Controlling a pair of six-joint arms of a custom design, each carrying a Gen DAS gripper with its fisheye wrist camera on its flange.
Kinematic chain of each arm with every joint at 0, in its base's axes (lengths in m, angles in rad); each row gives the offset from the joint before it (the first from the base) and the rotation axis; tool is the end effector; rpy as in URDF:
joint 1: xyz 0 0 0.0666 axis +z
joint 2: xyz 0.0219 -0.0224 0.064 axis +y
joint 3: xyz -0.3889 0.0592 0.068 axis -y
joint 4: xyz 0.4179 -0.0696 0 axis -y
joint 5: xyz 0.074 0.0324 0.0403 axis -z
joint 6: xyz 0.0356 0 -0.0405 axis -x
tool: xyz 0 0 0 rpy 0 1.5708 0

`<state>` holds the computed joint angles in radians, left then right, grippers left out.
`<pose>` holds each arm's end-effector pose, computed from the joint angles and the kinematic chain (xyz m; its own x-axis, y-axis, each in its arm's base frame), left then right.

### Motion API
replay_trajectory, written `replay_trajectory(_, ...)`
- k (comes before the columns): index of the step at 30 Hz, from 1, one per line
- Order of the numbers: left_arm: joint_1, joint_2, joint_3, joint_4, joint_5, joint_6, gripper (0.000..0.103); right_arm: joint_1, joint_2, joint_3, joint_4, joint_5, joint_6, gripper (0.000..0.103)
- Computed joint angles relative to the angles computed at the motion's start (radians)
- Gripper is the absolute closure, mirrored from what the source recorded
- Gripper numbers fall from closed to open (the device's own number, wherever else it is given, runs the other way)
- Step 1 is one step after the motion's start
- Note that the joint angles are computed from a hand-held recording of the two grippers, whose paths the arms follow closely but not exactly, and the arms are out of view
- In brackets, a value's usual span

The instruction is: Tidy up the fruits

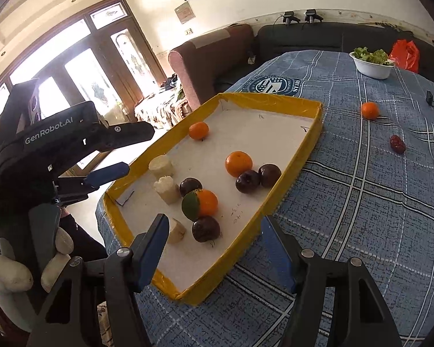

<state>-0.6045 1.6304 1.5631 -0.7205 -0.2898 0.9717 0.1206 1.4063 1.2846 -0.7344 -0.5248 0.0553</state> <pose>0.5042 -0.3364 0.4099 -0.6417 -0.5186 -0.5650 -0.2680 0.8419 -0.4683 0.5029 0.0785 0.3954 -0.7249 -0.1360 -0.6753 -0.4709 0.8134 0.3416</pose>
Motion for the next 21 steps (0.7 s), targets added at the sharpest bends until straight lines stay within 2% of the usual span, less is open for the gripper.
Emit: replay_trajectory(21,-0.006,0.027,0.033,-0.014,0.002,0.004,0.027,-0.017,0.013,0.001,-0.009,-0.021,-0.015,0.031)
